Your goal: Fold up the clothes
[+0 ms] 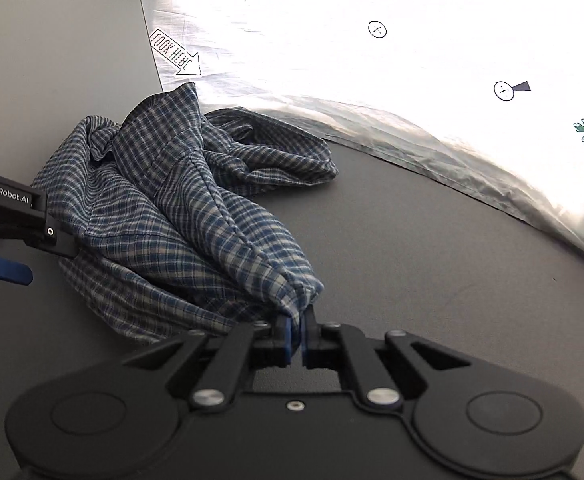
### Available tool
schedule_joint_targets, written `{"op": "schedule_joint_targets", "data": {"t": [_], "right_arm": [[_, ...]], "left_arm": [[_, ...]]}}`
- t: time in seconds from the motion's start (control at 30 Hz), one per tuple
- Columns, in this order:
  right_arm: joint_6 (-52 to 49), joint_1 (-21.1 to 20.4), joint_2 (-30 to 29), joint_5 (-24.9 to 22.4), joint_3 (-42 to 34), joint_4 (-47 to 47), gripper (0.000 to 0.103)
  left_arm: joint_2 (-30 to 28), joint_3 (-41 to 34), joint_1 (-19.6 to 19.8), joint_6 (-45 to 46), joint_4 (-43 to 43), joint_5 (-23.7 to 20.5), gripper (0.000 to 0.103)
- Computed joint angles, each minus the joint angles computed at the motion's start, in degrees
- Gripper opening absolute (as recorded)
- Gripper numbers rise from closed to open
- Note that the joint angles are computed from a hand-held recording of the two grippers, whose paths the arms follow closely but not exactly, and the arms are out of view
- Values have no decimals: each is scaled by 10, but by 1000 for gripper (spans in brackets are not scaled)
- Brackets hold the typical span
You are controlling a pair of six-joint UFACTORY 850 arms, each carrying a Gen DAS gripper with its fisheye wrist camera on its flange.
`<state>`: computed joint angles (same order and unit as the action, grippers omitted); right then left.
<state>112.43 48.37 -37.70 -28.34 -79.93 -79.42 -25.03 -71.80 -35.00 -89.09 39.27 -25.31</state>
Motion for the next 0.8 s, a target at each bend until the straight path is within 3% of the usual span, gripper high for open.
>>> {"op": "schedule_joint_targets", "data": {"t": [0.1,0.3,0.43,0.53,0.6,0.67,0.8], "right_arm": [[37,27,88,-72,125,41,4],[50,94,230,-239,317,227,4],[85,121,284,-338,391,353,5],[135,130,336,-351,442,393,9],[165,133,361,-345,462,385,20],[172,129,365,-344,466,361,29],[165,108,358,-325,453,280,35]], "left_arm": [[13,8,-49,22,-26,4,70],[16,-5,-137,69,-63,2,70],[8,-20,-145,154,-124,19,71],[-1,-32,-146,211,-169,34,71],[-5,-36,-140,235,-177,42,71],[-8,-39,-138,239,-164,42,71],[-10,-48,-145,200,-109,17,71]]}}
